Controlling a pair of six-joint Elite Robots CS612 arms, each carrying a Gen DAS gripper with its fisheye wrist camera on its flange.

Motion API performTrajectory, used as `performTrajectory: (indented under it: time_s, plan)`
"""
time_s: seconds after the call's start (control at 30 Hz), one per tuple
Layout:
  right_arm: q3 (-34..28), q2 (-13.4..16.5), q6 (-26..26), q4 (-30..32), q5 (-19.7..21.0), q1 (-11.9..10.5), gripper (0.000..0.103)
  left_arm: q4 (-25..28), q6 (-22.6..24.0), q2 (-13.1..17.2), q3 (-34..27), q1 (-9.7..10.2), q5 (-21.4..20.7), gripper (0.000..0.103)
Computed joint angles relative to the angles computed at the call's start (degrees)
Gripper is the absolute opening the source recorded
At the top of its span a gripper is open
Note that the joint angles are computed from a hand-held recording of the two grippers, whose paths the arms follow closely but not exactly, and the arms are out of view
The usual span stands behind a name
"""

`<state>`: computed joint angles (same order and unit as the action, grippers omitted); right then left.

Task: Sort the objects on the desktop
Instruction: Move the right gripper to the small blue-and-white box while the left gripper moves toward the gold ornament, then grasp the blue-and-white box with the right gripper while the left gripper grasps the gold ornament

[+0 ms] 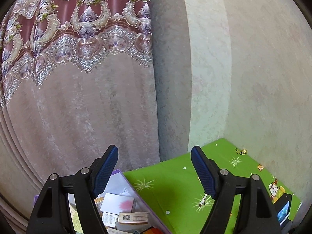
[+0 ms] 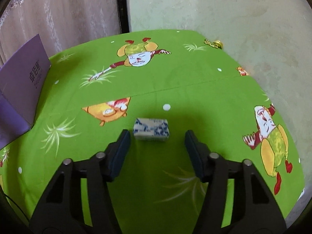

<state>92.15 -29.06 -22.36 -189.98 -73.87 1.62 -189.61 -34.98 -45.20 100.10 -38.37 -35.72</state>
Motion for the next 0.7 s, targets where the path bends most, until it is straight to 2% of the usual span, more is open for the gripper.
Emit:
performTrajectory:
  time_s: [0.07,0.1,0.23,0.33,0.43,0.47,0.53,0.6,0.63,0.7]
  plan:
    - [-0.3,0.1,0.2,0.3,0.0,0.0,0.049,0.4,0.5,0.2,-0.5,-0.08,-0.2,0.078]
    - [-0.4,0.1,0.1,0.3,-0.2,0.0,0.039,0.5,0.8,0.3,-0.7,-0.07,-0.3,0.078]
    - [-0.6,0.2,-0.7,0.3,0.6,-0.4,0.039,1.4,2.0,0.9,-2.0,-0.05,-1.1,0.078]
    - [-2.4,0.8,1.3,1.2,-0.2,-0.6,0.039,1.1,5.2,2.4,-4.9,0.25,-4.5,0.079]
    - [-4.9,1.6,5.7,2.2,-2.4,-0.9,0.039,1.6,10.5,5.0,-9.4,0.88,-11.7,0.080]
    - [-6.0,2.1,7.4,2.2,-3.5,-1.1,0.039,2.1,13.4,6.4,-11.9,1.23,-15.5,0.079]
    - [-7.3,2.5,9.4,2.5,-4.4,-1.4,0.039,4.1,18.3,9.9,-17.7,2.52,-25.8,0.079]
    - [-8.6,2.9,11.6,2.2,-5.1,-1.8,0.039,6.9,22.3,14.1,-24.6,3.57,-32.8,0.074]
    - [-9.0,3.1,12.6,1.8,-5.2,-2.0,0.039,7.5,24.0,15.7,-27.0,3.85,-34.6,0.069]
    - [-9.9,3.5,14.9,1.4,-4.9,-2.5,0.038,10.1,27.7,20.0,-34.2,4.47,-38.3,0.065]
